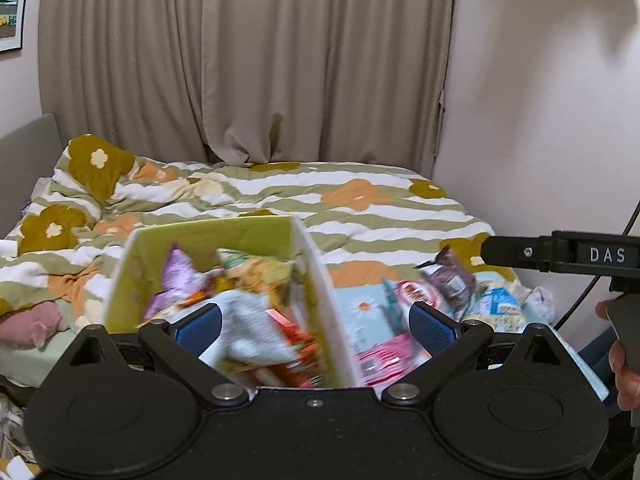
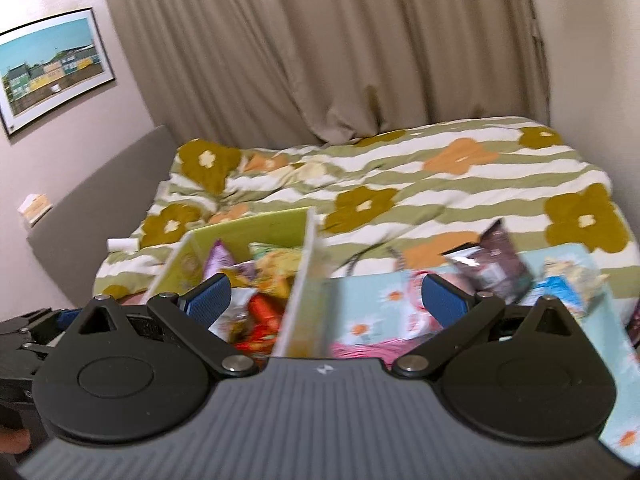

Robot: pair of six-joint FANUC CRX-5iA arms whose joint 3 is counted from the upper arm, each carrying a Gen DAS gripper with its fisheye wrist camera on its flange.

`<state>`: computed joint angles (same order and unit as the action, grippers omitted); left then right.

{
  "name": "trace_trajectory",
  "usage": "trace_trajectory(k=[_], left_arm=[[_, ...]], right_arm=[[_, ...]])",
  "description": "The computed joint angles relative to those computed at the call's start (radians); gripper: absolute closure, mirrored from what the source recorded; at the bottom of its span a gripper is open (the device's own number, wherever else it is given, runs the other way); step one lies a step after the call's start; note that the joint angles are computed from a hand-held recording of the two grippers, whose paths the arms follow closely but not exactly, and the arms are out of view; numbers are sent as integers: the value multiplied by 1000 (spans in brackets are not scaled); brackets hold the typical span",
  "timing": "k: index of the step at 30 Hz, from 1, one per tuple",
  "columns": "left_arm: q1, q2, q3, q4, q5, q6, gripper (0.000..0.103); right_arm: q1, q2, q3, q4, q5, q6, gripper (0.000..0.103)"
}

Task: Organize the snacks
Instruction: 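Move both open grippers back to the snack pile, then grasp the red-white Shrimp Flakes bag with the left gripper while the right gripper grasps the blue-cream bag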

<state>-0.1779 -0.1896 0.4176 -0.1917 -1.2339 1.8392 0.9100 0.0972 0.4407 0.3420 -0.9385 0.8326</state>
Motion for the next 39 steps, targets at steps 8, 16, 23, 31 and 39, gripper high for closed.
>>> trace_trajectory(k=[8,16,23,31,39], left_arm=[[-148,208,208,-95,-58,117,2],[-200,443,440,-112,-155,178,2],[-175,617,599,-86,-254,189,2],[-88,737,662,59,-289,194,2],[-23,775,624,206,-288,184,9]], right_arm=[[-171,-2,25,-138,-51,165,0],[-338,71,106,-302,-137,323,0],[-435,183,204,-402,-226,337,0],[-457,265,246,-404,-282,230,0],[-455,318,274,-380,-304,129,0]])
